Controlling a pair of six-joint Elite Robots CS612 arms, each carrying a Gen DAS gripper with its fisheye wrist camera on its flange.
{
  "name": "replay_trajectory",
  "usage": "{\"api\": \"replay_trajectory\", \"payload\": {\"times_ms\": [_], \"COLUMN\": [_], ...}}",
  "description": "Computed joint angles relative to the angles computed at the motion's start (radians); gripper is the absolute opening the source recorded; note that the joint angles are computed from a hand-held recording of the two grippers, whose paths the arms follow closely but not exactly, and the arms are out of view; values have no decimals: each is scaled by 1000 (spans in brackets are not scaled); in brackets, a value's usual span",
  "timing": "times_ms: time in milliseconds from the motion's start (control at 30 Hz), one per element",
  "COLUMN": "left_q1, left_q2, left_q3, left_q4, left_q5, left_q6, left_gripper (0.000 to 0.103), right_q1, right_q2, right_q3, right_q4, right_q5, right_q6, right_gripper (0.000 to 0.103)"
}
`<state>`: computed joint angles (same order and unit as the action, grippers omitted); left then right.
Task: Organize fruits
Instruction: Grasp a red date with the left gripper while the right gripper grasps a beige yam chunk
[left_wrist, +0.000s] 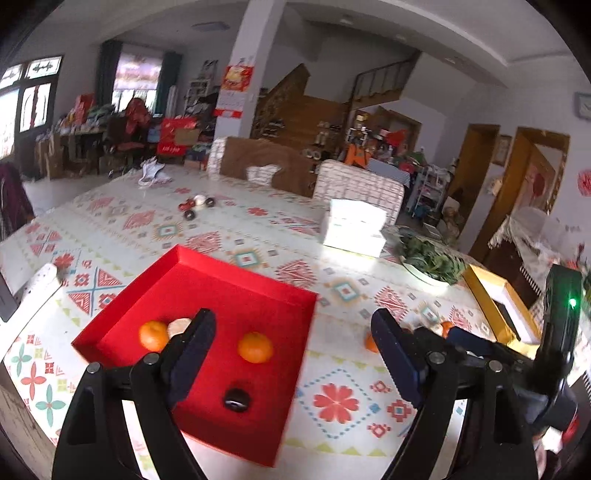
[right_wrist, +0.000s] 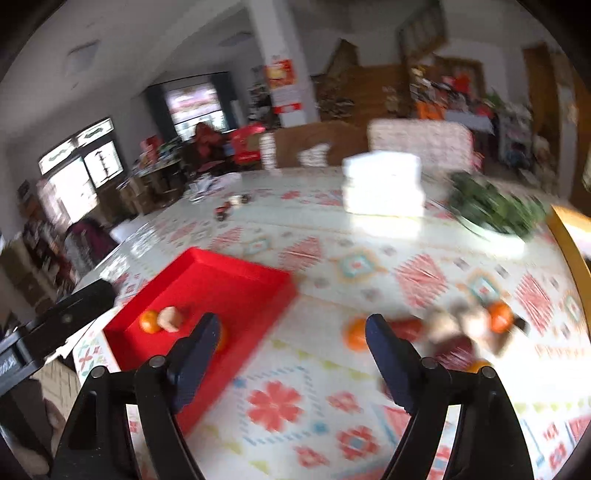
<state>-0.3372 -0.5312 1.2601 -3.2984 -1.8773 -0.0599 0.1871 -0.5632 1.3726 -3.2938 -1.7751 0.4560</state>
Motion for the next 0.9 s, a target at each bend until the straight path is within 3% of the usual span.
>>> {"api": "replay_trajectory", "payload": {"times_ms": [167, 267, 400, 567, 833, 900], "left_q1": [-27, -43, -47, -54, -82, -88], "left_q2": [-14, -22, -22, -9, 12, 19], "left_q3": [45, 58, 57, 31, 16, 3], "left_q4": [-53, -52, -37, 65, 148, 188], "left_q5": [31, 74, 69, 13, -71, -99], "left_q6": [39, 60, 59, 75, 193, 233], "left_gripper": [85, 94, 94, 94, 94, 84], "right_q1": [-35, -59, -97, -145, -171, -171], "right_q2": [-63, -100, -143, -152, -105, -94], "right_q3": [140, 230, 348, 419, 363, 340], "right_q4": [-11, -41, -115, -193, -176, -168], "right_q5": [-53, -96, -117, -54, 84, 94], "right_q6": [79, 123, 187, 268, 267, 261], "right_gripper": [85, 85, 85, 85, 81, 81]}}
